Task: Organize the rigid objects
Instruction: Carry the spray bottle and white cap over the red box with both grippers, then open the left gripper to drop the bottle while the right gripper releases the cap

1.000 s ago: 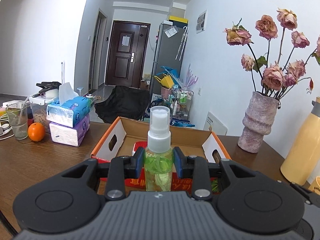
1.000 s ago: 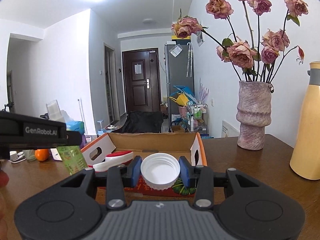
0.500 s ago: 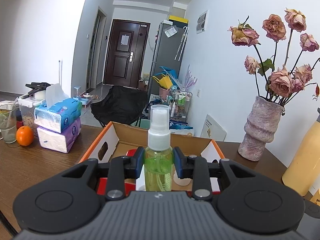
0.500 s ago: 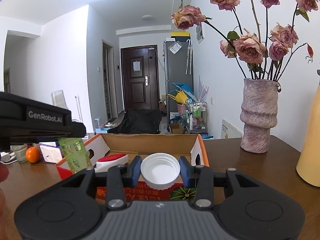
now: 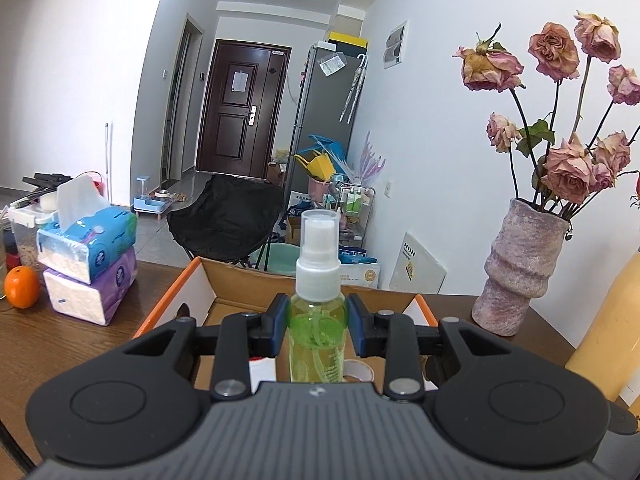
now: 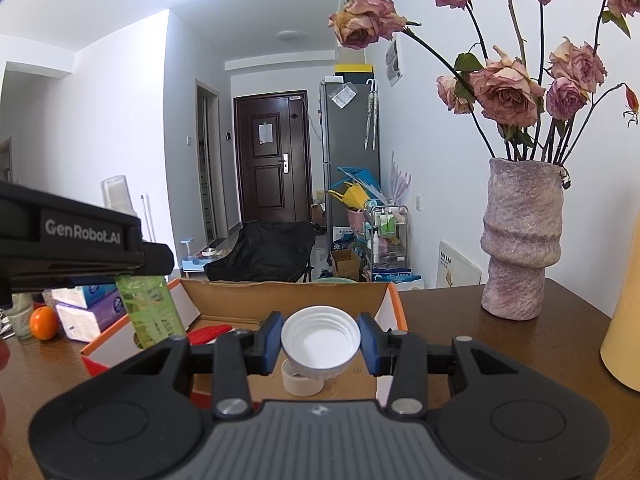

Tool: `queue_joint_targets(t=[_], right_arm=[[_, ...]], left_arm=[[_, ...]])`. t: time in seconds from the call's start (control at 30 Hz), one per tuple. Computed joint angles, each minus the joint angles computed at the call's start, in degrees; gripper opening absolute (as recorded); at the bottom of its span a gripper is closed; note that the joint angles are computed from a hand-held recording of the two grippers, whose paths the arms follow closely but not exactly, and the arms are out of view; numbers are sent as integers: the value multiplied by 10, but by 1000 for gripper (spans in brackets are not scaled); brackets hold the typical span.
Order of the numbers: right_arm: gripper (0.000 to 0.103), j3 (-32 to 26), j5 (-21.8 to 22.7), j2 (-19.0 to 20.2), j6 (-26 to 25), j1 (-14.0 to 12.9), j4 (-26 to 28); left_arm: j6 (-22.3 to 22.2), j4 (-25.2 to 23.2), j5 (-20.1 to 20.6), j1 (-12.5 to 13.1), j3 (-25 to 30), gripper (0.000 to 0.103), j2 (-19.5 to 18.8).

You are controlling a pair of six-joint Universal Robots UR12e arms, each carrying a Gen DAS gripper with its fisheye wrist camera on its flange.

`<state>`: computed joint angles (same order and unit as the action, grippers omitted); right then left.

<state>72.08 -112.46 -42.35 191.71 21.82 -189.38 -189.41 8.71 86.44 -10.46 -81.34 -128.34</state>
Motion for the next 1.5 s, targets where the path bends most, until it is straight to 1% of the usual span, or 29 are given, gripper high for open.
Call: queue_joint_targets(t=[0.33,0.63,0.83,1.13,1.3,1.33,1.37,1.4,1.43,1.47,1.5], right_arm=[[39,-39,0,21,-11,-8,16],[39,-67,2,37,-22,-13,35],[39,-84,5,45,-16,-18,61],[39,-108,15,58,-21,-22,87],[39,-107,19,57,-22,-23,98],[40,-107,20,57,-23,-23,101],[40,-106,23,56,-23,-23,107],[41,-106,27,55,-22,-25,114],[55,-106,27,54,-19,-25,121],[78,-106,24,53,-15,-25,129],[88,-108,16,53,-11,-24,133]], left_arm=[[2,-27,1,-1,48,32,-29],[11,-59,12,-2,94,32,-55],[14,-83,23,-1,119,32,-71],[15,-115,34,0,139,32,-83],[24,-118,22,2,139,32,-84],[29,-119,25,1,139,33,-84],[32,-121,32,1,139,41,-83],[31,-120,38,0,137,59,-82],[27,-116,39,1,135,71,-81],[22,-113,47,2,132,88,-79],[19,-108,57,2,131,95,-79]])
